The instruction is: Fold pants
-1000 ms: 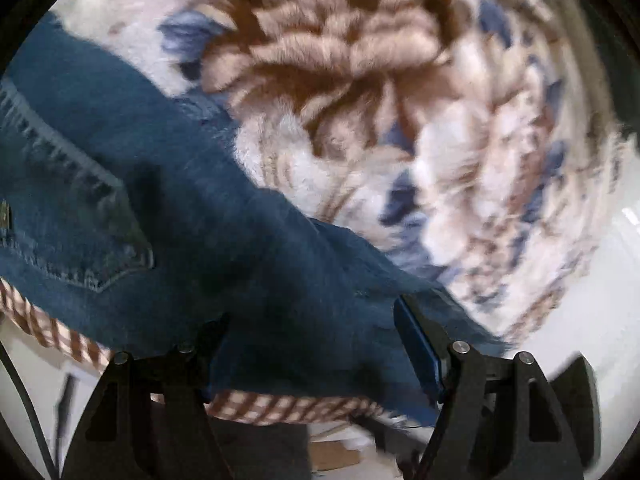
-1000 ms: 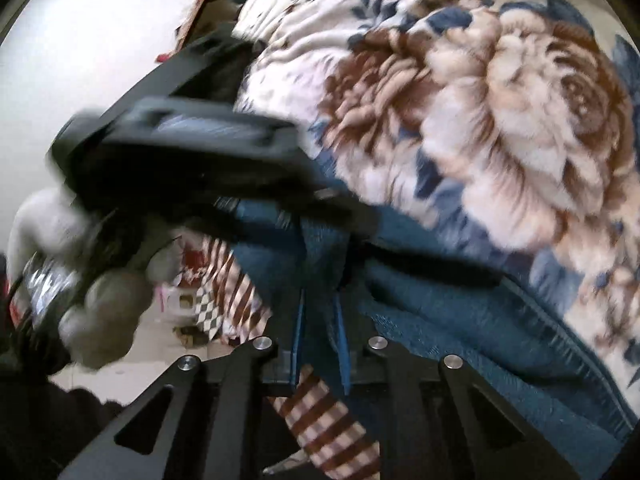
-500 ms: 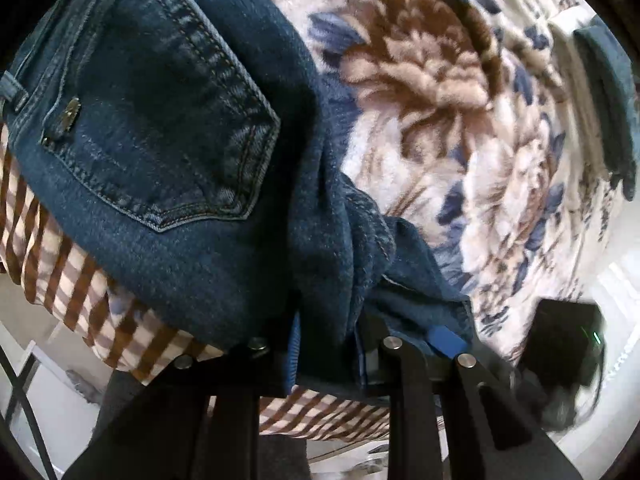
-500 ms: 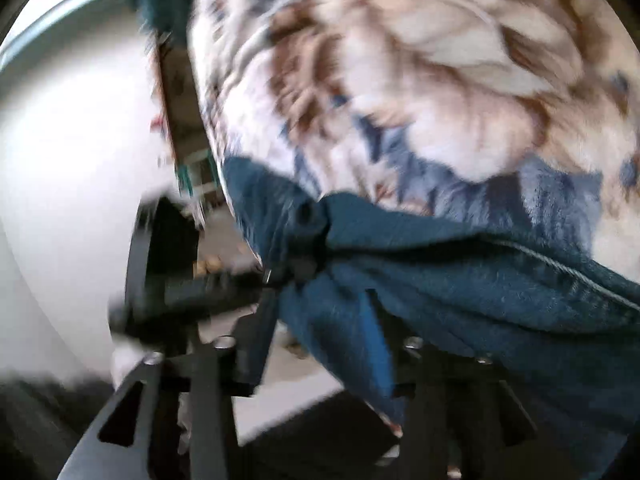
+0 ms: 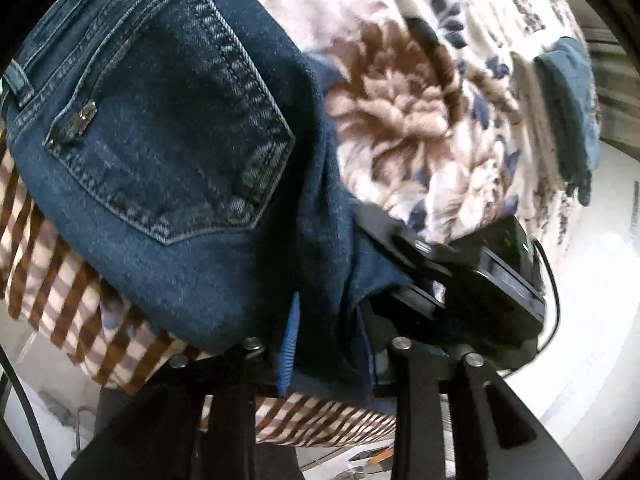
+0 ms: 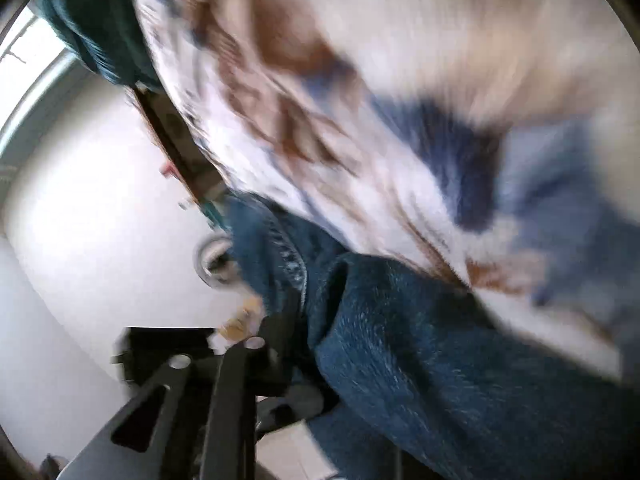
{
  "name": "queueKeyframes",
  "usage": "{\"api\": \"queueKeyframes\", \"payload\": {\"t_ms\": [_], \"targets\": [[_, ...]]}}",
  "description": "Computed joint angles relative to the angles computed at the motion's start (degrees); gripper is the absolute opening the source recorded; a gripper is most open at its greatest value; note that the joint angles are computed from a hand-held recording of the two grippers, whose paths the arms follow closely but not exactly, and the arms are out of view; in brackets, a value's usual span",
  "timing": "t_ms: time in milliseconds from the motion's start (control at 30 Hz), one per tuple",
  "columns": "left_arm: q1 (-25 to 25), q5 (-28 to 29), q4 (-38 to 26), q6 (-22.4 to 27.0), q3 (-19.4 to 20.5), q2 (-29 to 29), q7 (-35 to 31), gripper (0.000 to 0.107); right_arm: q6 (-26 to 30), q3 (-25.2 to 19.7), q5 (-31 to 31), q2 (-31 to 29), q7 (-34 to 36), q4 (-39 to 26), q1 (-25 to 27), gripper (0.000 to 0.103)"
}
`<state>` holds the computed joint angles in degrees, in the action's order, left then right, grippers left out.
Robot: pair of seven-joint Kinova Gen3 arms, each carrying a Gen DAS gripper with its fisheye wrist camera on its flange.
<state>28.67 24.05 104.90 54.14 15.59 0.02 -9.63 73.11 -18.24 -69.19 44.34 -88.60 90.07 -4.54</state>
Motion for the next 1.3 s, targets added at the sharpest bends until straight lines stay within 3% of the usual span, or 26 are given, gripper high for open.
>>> {"api": "queueKeyframes", "payload": {"t_ms": [100,233,367,433,500,533,567,600,700,767,867,1000,1033,1067,1100,1167,1267,1300], "targets": [[-0.5,2.3,2.2,-2.4,-0.5,-1.3,-1.2,0.031,0.0,0.4,1.0,-2.6,-3.9,-1.0,2.2,0.016],[-0.6,3.2,2.6,-3.3,-0.3,-1.3,-3.9,0.032,-2.2,-4.8,5.2,-1.0,-11.9,-3.0,8.5,0.016],[-1.7,6.4,3.8,-4.9,-1.4,-3.4,-9.0,0.03,4.0,-5.9,13.0,2.5,-12.2,-11.1,6.3,0.017],[-2.2,6.5,4.0,-4.7,-1.6,-4.6,-9.6,0.03,7.9,-5.4,16.5,4.7,-12.5,-15.4,3.1,0.032],[-2.7,4.6,3.7,-3.6,-1.3,-5.5,-8.3,0.031,8.5,-7.6,16.3,7.4,-12.0,-17.0,2.8,0.051],[-2.2,3.6,3.6,-2.1,-2.2,-5.9,-8.4,0.032,8.6,-7.4,16.4,7.6,-11.2,-17.3,2.3,0.051],[-2.5,1.6,2.8,-0.1,-2.0,-5.3,-7.8,0.032,9.1,-6.1,16.8,7.6,-10.8,-18.7,1.1,0.045],[-3.8,-0.8,2.8,1.3,-0.8,-4.9,-7.1,0.032,9.5,-3.9,16.4,7.4,-11.0,-19.9,-0.4,0.024],[-3.8,-5.7,3.0,3.9,-0.6,-2.4,-4.8,0.031,9.7,0.1,15.9,5.6,-12.1,-22.0,-2.5,0.012],[-4.0,-6.2,4.5,4.5,-1.1,-3.0,-4.5,0.031,8.3,1.1,15.6,3.2,-12.9,-21.7,-1.7,0.007],[-4.3,-6.5,6.0,5.1,-1.3,-3.9,-4.2,0.031,7.4,7.7,13.0,-0.6,-13.8,-21.3,-2.2,0.001],[-4.5,-6.0,6.9,6.2,-1.3,-5.9,-4.5,0.031,15.2,13.6,13.0,1.2,-15.2,-29.5,-2.5,0.002],[-4.6,-5.9,6.8,7.0,-1.3,-6.2,-4.9,0.031,17.5,13.9,13.1,2.3,-14.3,-32.1,-3.3,0.003],[-4.7,-5.9,6.7,7.3,-1.2,-6.2,-5.2,0.031,19.8,13.2,14.1,3.6,-14.0,-34.8,-4.1,0.015],[-4.8,-5.8,6.7,7.4,-1.2,-6.2,-5.4,0.031,22.1,11.9,16.0,4.9,-13.7,-37.4,-4.3,0.041],[-5.0,-5.4,6.8,6.8,-1.2,-5.6,-5.8,0.031,26.6,10.6,18.6,7.5,-12.5,-42.7,-6.1,0.073],[-5.3,-5.0,6.7,6.0,-1.3,-4.4,-6.3,0.031,33.6,13.1,25.1,9.3,-7.4,-47.2,-10.4,0.071],[-5.3,-4.8,6.9,6.1,-1.5,-4.5,-6.8,0.031,35.8,15.3,27.5,9.9,-6.2,-49.3,-12.8,0.059]]}}
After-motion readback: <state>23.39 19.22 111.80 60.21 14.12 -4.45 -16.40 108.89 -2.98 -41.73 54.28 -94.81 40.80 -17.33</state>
